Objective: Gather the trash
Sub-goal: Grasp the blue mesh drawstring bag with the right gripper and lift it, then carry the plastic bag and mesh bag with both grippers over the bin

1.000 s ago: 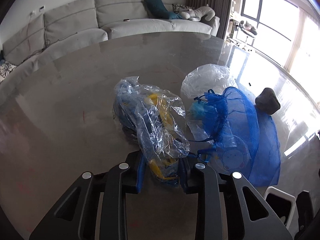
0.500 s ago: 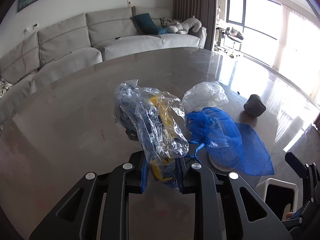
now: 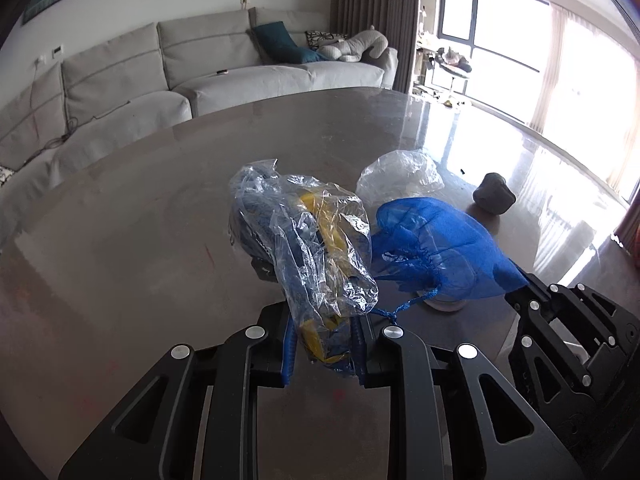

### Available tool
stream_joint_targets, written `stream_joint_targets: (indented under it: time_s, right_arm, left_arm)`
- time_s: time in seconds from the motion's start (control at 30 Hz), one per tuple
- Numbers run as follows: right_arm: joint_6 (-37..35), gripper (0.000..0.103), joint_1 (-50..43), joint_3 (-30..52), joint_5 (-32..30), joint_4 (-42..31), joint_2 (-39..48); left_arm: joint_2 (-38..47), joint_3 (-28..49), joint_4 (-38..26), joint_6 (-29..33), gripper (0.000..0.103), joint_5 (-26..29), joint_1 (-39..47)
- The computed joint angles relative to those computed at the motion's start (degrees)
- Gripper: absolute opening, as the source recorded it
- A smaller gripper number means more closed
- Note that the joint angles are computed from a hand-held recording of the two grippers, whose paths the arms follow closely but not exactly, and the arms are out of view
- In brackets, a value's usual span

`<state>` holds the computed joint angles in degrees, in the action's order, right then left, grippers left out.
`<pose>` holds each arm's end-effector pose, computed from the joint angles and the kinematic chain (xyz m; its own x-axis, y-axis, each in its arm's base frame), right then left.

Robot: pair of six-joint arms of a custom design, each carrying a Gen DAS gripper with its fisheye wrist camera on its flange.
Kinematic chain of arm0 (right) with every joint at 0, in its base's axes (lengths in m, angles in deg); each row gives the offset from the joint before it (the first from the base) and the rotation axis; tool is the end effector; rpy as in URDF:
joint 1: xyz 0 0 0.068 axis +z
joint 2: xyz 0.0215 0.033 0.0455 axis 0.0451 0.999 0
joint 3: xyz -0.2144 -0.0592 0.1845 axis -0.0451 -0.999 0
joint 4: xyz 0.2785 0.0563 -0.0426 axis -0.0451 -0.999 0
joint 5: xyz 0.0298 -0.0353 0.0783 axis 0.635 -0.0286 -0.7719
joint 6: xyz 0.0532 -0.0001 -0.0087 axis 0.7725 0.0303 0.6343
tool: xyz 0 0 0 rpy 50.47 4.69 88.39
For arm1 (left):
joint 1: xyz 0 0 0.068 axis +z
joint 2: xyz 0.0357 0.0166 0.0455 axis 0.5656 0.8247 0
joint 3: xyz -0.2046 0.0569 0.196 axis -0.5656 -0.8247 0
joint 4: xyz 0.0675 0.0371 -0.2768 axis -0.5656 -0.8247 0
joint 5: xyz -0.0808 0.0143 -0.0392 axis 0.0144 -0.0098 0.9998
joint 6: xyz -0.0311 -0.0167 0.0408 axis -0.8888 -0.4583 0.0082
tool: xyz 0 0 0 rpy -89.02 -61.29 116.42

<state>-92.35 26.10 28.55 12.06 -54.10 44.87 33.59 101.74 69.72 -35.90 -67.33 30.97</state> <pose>0.3198 0.1335 0.2190 -0.4434 -0.2935 -0.8469 -0.3237 0.9335 -0.1541 0.3105 -0.0154 0.2422 -0.6769 -0.0685 -0.7328 -0.0859 0.9962 -0.0138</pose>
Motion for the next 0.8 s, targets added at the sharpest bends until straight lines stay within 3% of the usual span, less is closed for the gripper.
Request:
stream_joint_targets:
  time_s: [0.37,0.8]
  right_arm:
    - [7.11,0.001,-7.87,-1.28,-5.11,-0.89,-12.3]
    - [4.58,0.001,-14.41,-6.13,-6.33,-5.9,-24.81]
  left_arm:
    - [-2.51,-0.77,-0.3,0.28,0.022,0.46,-0.66]
    - [-7.11,-1.32,-0.13,0.94,0.023,0.18,-10.09]
